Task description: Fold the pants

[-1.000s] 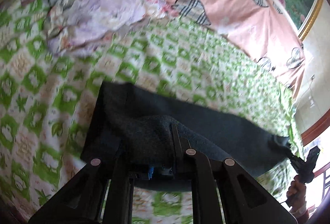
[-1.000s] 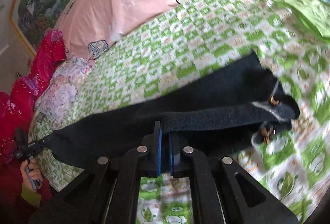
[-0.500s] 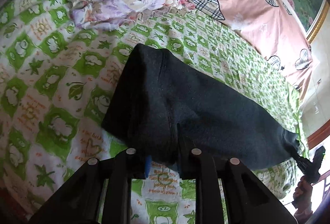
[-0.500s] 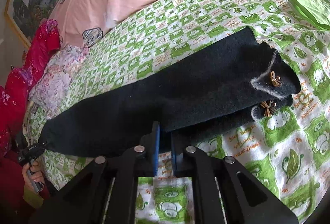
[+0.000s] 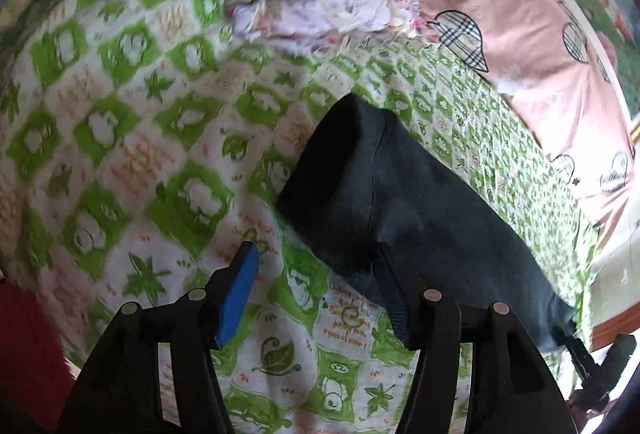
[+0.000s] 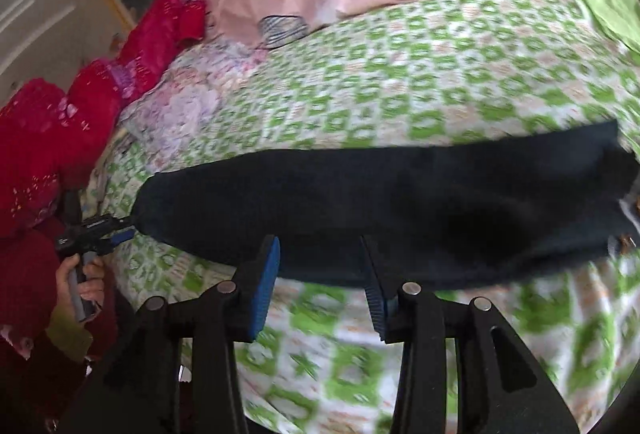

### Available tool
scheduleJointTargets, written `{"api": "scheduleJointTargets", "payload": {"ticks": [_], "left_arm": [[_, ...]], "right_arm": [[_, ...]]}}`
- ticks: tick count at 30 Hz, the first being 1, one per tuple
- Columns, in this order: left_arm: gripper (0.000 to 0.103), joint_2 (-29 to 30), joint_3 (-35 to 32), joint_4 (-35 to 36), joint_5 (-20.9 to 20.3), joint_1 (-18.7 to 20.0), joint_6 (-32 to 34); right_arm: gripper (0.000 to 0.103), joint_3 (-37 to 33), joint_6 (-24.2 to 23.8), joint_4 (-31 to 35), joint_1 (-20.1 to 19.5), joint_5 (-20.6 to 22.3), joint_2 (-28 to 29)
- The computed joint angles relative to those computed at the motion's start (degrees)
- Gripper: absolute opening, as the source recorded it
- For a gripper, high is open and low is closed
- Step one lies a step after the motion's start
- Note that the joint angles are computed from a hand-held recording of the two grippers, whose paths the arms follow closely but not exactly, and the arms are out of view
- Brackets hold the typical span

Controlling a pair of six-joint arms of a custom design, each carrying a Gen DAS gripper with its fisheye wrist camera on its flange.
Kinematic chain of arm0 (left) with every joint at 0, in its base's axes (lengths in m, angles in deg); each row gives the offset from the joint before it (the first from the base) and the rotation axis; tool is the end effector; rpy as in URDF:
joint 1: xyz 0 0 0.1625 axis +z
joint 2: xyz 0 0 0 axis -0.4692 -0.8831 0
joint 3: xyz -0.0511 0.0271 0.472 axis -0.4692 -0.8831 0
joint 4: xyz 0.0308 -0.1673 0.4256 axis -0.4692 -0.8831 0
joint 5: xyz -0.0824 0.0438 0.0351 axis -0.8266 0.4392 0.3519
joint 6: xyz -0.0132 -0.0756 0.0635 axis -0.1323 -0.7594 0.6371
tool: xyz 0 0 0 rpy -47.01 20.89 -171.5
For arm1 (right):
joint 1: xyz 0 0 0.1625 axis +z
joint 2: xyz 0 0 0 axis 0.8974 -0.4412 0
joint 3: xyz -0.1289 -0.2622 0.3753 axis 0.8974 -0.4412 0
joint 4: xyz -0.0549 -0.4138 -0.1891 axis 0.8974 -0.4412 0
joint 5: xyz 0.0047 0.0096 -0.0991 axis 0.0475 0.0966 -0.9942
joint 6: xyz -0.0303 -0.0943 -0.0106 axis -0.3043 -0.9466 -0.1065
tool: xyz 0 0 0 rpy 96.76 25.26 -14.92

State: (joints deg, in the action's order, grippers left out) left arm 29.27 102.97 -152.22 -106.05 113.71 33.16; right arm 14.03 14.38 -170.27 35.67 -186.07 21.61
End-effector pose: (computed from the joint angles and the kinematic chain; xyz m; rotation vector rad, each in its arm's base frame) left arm 0.1182 -0.8120 0.3355 -0.1773 2.5561 -0.9763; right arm 0.2322 -0.7309 0.0061 0.3892 -2.7042 0.9442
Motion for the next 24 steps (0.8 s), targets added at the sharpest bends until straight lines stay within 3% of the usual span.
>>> {"api": "scheduleJointTargets", "payload": {"ticks": [4,9,15,18,21,24], "left_arm": [[0.061,0.10,0.27,-0.46,-0.38,0.09,-0.56],[0.062,0.44,-0.08,0.78,-1.59,0.32,-0.54],[0.062,1.05,-1.29,2.31,-3.08,0.65,-1.98],[0.062,1.30,-1.65,2.54,-3.15,0.70,-2.01],[0.062,1.52,-1.76,2.32,-3.17,0.75,-1.87],[0.062,1.66,-1.86,2.15,-3.56,0.90,-1.66]], "right_arm": [[0.042,-8.89,-2.23,7.80,0.73,3.38,3.72],[0.042,-26.86,-3.06,24.49,1.17,4.88,11.52],[0.042,-53.96,-6.38,47.59,1.81,2.25,24.56],[0.041,-68.12,-9.31,59.14,2.33,-1.45,31.78],[0.040,-77.32,-11.85,68.65,2.58,-1.69,36.25],[0.040,-80.81,-17.08,73.17,3.59,-5.91,38.57]]}}
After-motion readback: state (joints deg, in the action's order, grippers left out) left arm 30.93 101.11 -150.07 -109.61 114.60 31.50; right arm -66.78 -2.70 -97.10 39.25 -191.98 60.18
